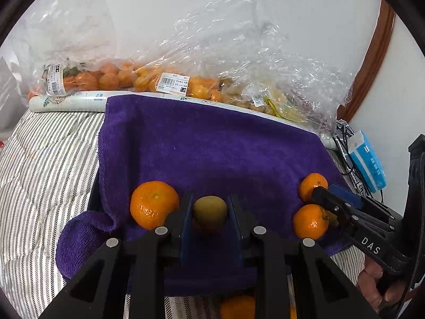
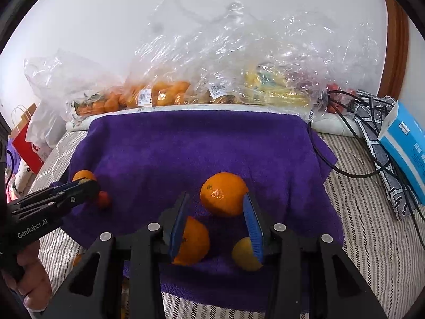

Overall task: Organize fruits
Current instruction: 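Lower both fruits onto the towel and open both tools, then withdraw both open tools back from the towel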

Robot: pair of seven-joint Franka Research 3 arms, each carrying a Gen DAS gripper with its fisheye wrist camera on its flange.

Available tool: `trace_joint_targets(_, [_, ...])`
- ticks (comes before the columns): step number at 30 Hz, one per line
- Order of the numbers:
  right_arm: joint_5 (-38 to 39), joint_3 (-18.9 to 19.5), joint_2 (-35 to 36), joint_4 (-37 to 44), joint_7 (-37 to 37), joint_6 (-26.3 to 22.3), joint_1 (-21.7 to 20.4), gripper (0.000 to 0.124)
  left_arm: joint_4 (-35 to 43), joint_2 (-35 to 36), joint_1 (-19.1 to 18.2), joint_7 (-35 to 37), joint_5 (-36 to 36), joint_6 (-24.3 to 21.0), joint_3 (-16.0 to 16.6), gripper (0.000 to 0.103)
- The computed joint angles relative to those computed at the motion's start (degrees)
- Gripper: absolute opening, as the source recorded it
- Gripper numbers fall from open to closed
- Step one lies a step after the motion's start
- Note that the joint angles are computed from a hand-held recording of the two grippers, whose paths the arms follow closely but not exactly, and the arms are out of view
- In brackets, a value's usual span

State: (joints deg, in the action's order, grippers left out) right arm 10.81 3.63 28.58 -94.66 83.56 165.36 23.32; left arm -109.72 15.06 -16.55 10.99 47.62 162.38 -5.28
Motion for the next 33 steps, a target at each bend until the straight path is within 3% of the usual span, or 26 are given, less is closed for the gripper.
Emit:
trace_joint_targets(10, [-0.32,-0.67,-0.23,-0.14,1.19,-0.17,0.51,0.043,0.17,0.41,0.36,2.23,-2.80,-0.22,-0.46,0.025])
trace_joint_targets(16, [-0.61,-0.69,-0.22,-0.18,1.65,-0.05,0.51,0.045,-0.10,0.35,0.48,3.16,-4.50,0.53,-0.45,0.034])
trace_joint_targets(21, [-2.25,-1.97,-0.31,-0.59,2.72,0.86,1.63,0.048,-0.50,-0.05,-0.05,1.42,-2.88,1.80,0.31,0.041])
trace_joint_targets(33, [-5.32,-3.76,-2.13,-3.44,5.74,4.80,3.26,0.051,-0.55,-0.91,-0.73,-1.70,1.39,0.34,0.65,0.042])
